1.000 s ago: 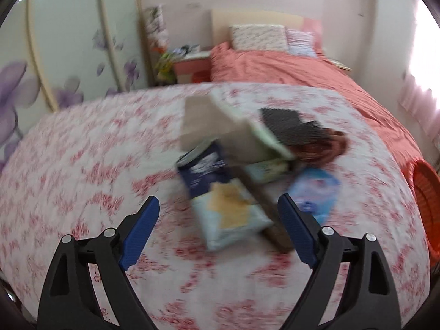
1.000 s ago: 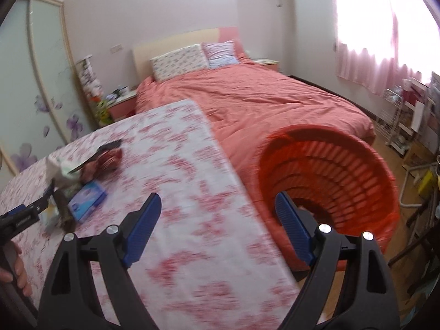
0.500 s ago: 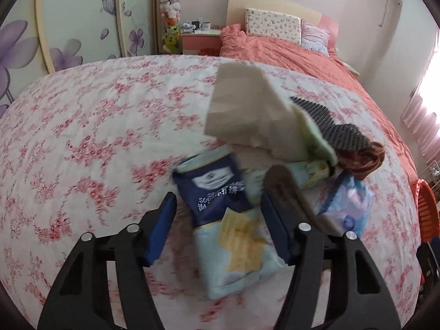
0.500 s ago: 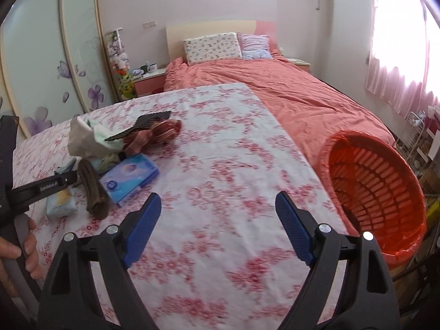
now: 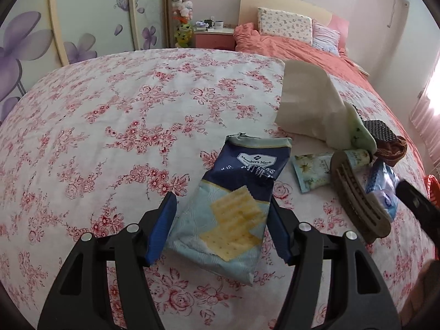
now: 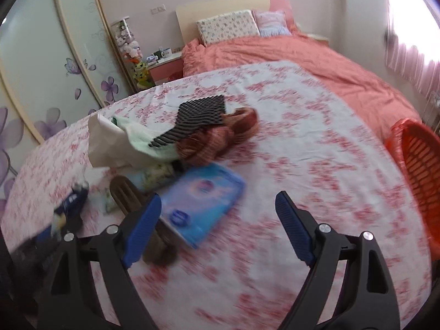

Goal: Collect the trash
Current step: 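Return the right tool to the pile and reach for the blue tissue pack, then grasp the blue tissue pack with the right tool while the left tool grasps the cracker bag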

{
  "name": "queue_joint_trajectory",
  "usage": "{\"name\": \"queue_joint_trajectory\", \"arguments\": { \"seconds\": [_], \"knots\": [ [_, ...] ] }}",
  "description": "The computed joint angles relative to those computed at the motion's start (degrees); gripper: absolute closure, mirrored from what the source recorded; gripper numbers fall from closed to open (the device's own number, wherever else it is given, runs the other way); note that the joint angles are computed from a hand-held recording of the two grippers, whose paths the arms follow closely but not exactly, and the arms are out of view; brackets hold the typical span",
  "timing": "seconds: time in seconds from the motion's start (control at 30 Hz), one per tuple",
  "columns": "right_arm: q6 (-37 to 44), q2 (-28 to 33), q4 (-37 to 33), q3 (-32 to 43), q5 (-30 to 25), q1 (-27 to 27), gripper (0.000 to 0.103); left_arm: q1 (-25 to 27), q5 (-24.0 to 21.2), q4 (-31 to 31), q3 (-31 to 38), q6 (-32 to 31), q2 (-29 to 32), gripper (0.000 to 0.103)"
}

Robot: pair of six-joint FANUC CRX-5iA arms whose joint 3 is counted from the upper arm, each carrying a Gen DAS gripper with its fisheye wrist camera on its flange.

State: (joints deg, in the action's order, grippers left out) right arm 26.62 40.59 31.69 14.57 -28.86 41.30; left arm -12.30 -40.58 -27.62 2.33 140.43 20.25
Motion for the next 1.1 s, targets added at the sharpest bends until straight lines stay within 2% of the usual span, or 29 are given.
{"name": "queue_joint_trajectory", "arguments": {
  "seconds": [0.13,0.2,0.27,0.4,0.5,0.57,0.73,0.87,0.93,1.0,1.1],
  "knots": [
    [2.38,4.48,-0.98,7.37,-6.76,1.1,0.02,-0.05,0.36,-0.01,-0.43,-0.11,-0.3,0.039],
    [4.29,5.72,-2.08,9.47,-9.24,1.28,0.024,0.17,0.68,0.38,-0.67,-0.43,-0.44,0.039],
    [4.38,4.57,-2.35,7.41,-7.74,1.01,0.028,0.5,1.13,0.86,-0.93,-1.04,-0.53,0.038],
    [0.18,1.42,3.62,1.03,-6.71,0.14,0.04,0.53,1.47,0.76,-1.12,-1.35,-0.58,0.038],
    [-4.51,-0.26,8.25,-2.88,-6.07,-0.77,0.042,0.61,2.42,1.47,-1.49,-2.01,-0.7,0.038],
    [-3.55,-1.71,6.92,-5.11,-2.64,-1.62,0.042,0.67,3.04,1.98,-1.84,-2.37,-0.84,0.037],
    [-0.55,-0.97,4.25,-3.8,-1.92,-1.8,0.037,0.9,3.01,2.21,-2.04,-2.55,-0.99,0.037],
    [2.75,0.89,0.49,-0.22,-4.45,-1.76,0.036,1.24,2.85,1.99,-2.22,-2.18,-1.29,0.037],
    [2.07,0.93,1.05,-0.27,-4.29,-1.91,0.039,1.45,3.2,2.24,-2.42,-2.53,-1.33,0.038],
    [2.45,0.95,1.45,-0.29,-4.89,-1.94,0.049,1.47,3.34,2.5,-2.4,-3.08,-1.17,0.038],
    [2.57,0.58,2.15,-1.01,-5.14,-2.15,0.05,1.3,4.22,2.85,-2.64,-3.99,-1.16,0.038]
  ]
}}
